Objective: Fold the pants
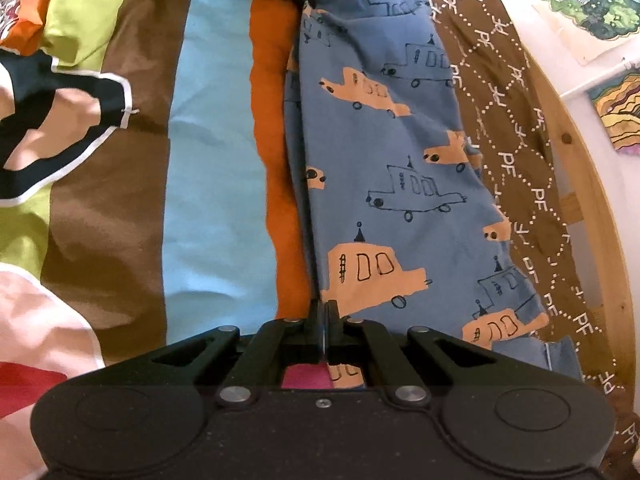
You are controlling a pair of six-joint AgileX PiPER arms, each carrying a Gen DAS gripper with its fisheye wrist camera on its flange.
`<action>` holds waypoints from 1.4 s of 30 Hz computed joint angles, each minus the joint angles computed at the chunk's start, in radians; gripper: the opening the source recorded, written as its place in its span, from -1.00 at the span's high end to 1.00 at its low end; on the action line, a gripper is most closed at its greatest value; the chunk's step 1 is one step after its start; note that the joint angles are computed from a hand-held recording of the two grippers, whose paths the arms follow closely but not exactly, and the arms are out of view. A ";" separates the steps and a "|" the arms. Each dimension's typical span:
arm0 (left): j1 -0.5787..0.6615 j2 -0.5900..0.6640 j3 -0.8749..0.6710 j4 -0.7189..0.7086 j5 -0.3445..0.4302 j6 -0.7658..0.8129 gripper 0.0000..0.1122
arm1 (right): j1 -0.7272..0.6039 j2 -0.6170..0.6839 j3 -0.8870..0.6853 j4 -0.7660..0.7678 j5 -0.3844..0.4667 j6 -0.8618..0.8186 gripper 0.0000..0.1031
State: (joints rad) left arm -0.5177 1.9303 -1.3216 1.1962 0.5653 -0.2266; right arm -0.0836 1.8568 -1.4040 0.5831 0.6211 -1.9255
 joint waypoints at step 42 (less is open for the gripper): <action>-0.155 0.552 -1.052 -1.252 0.076 0.317 -0.83 | -0.385 0.016 -0.219 0.310 0.143 0.998 -0.99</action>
